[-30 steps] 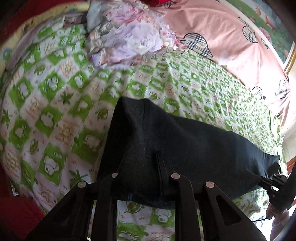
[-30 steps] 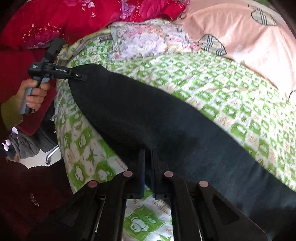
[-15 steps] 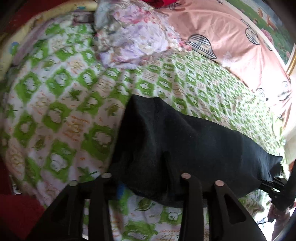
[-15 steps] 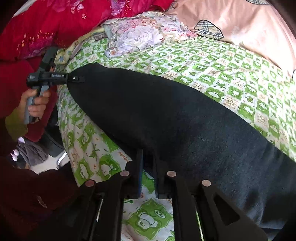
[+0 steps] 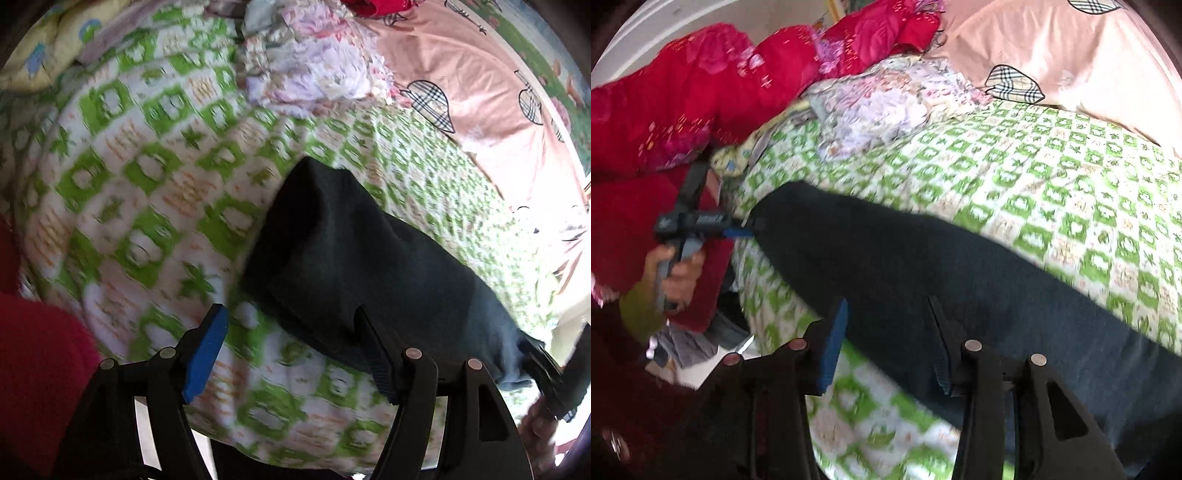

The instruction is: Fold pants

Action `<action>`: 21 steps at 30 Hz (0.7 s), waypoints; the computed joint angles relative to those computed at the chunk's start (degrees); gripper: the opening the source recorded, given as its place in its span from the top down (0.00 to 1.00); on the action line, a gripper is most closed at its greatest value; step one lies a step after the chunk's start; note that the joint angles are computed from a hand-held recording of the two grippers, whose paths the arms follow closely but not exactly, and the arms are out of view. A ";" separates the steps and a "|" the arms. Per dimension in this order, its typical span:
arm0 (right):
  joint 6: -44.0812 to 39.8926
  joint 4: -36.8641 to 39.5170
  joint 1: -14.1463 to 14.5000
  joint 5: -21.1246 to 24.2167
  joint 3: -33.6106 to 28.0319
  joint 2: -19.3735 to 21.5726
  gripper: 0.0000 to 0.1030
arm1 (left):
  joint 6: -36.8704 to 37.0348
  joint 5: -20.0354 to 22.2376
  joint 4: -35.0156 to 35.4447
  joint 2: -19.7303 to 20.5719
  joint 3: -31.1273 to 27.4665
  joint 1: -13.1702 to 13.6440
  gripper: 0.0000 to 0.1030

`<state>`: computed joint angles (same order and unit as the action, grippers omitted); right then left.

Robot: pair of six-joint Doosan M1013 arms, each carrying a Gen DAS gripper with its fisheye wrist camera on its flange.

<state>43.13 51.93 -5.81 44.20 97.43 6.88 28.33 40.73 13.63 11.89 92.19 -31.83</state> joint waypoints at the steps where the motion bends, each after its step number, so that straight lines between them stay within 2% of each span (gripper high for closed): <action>1: -0.15 0.87 -0.10 0.26 -1.13 0.91 0.57 | 1.16 -0.65 -1.51 0.11 -0.02 0.16 0.30; 4: 1.69 1.88 -0.22 1.27 -4.76 3.67 0.57 | 1.70 0.49 -2.67 0.95 -0.65 0.26 0.28; 6: 4.49 1.72 -0.38 3.56 -8.35 6.44 0.57 | 1.40 0.42 -3.16 1.17 -0.60 0.34 0.28; 11: 14.86 -2.93 -0.18 13.36 -19.15 14.85 0.58 | 0.08 -0.03 -2.35 1.40 -0.65 0.24 0.28; 14: 17.34 -8.07 1.11 18.40 -24.08 18.41 0.63 | 0.08 -0.34 -2.31 1.64 -0.80 0.37 0.28; 18: 16.35 -17.50 3.71 24.88 -27.78 21.15 0.66 | -0.38 -0.85 -1.94 1.75 -0.68 0.44 0.29; 21: 14.93 -17.65 3.83 24.18 -27.31 20.93 0.69 | -0.86 -0.26 -0.23 2.64 -1.63 0.23 0.29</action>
